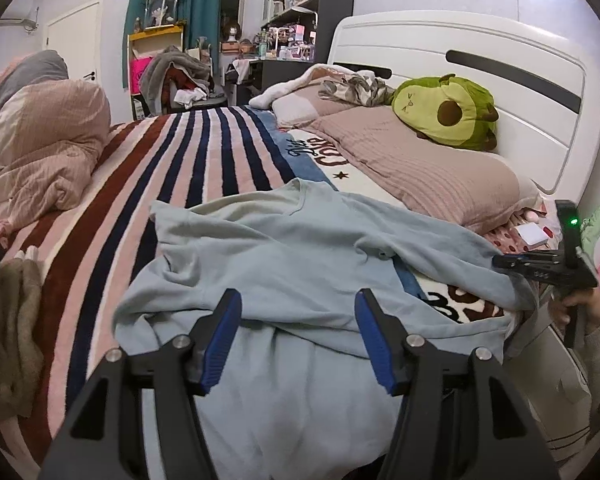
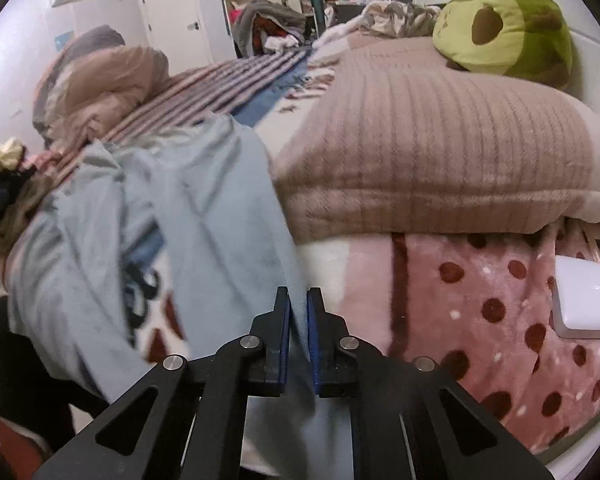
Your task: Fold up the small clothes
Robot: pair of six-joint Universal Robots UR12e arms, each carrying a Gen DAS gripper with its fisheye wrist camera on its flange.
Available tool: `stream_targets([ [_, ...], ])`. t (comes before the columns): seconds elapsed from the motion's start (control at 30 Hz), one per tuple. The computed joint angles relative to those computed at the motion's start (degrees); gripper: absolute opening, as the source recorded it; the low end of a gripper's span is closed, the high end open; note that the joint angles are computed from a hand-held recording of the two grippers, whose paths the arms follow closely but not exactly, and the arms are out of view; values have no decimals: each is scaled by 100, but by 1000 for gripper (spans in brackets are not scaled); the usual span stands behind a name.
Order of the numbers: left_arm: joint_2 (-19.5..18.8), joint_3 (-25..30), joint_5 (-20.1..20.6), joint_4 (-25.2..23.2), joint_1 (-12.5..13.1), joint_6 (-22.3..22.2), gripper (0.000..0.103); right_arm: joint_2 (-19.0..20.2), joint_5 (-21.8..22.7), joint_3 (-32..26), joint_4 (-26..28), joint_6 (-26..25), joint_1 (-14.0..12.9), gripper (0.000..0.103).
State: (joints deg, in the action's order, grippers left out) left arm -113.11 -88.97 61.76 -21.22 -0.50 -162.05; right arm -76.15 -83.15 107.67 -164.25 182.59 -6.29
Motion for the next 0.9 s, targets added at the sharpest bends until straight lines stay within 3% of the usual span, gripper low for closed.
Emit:
stream_targets([
  [0.27,123,-269,-465,454,312,-336,59,-86,804,-260,-88,133,330,0],
  [0.33,181,-366,-586,620,407,-374,60,-26,827,-456,65,-15,478,0],
  [0.4,236,-453,-711,725,489,-360,64,50,527,-696,334,-301,686,1],
  [0.47,277,-516,-788,767,542,-311,66,105,275,-828,498,-266,766,2],
  [0.63,268,-513,-837,649,567,-279,67,212,-866,-915,837,-39,772,20],
  [0.77,221,-440,-666,539,445,-216,68,217,-812,-823,1061,20,572,30],
  [0.9,136,-291,-547,320,268,-112,68,233,-1060,-749,1205,-311,513,35],
])
